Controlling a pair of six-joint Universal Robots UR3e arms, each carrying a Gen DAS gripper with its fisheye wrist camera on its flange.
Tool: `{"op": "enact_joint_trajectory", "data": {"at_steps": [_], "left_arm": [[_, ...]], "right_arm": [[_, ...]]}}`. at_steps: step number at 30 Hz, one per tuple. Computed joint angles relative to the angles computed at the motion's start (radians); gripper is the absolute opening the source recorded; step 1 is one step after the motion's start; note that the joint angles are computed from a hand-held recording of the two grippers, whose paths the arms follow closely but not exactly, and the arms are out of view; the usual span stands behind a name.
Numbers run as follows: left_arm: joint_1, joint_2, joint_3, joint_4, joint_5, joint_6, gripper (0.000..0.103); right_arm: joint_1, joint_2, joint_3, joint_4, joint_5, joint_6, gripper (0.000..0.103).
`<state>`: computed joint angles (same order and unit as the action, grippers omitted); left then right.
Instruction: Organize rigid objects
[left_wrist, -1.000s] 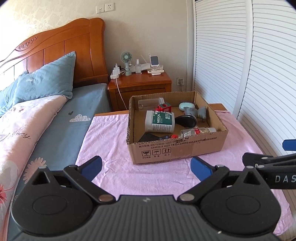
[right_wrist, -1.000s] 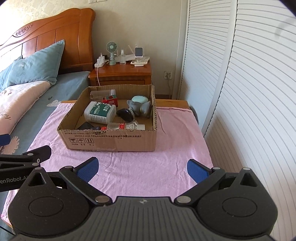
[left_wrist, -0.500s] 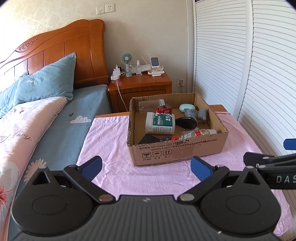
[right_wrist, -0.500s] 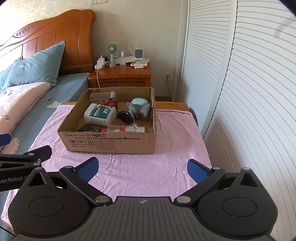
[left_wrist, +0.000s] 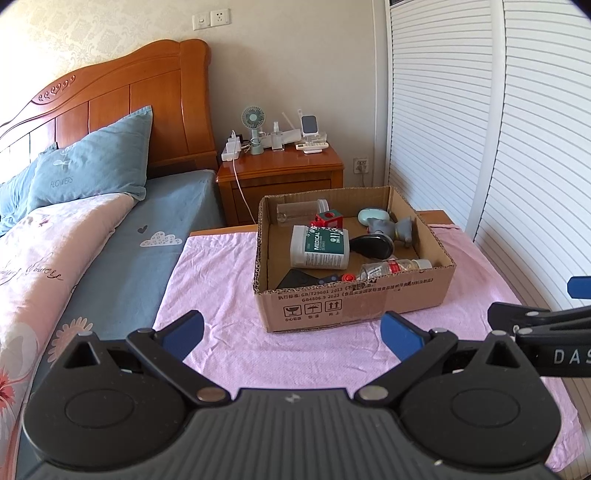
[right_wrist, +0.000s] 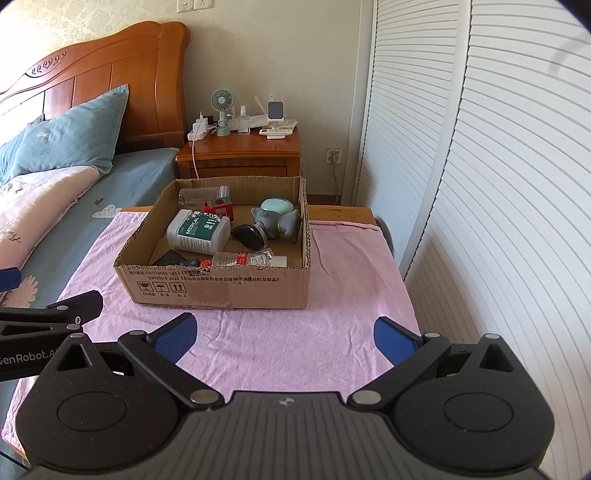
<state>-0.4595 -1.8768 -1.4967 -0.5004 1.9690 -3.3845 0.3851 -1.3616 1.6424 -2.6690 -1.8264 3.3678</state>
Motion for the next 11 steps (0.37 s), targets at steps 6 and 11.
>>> {"op": "enact_joint_trajectory", "data": {"at_steps": [6,11], "left_arm": [[-0.003,0.0,0.011,-0.009,0.004,-0.003,0.101],[-0.006,-0.002,0.017,-0.016,0.008,-0.01,0.101]], "right_arm": [[-0.001,-0.006,0.004,-0.001,-0.001,-0.001,0.103],[0.001,-0.006,0.003,0.0,0.0,0.003,0.103]]}}
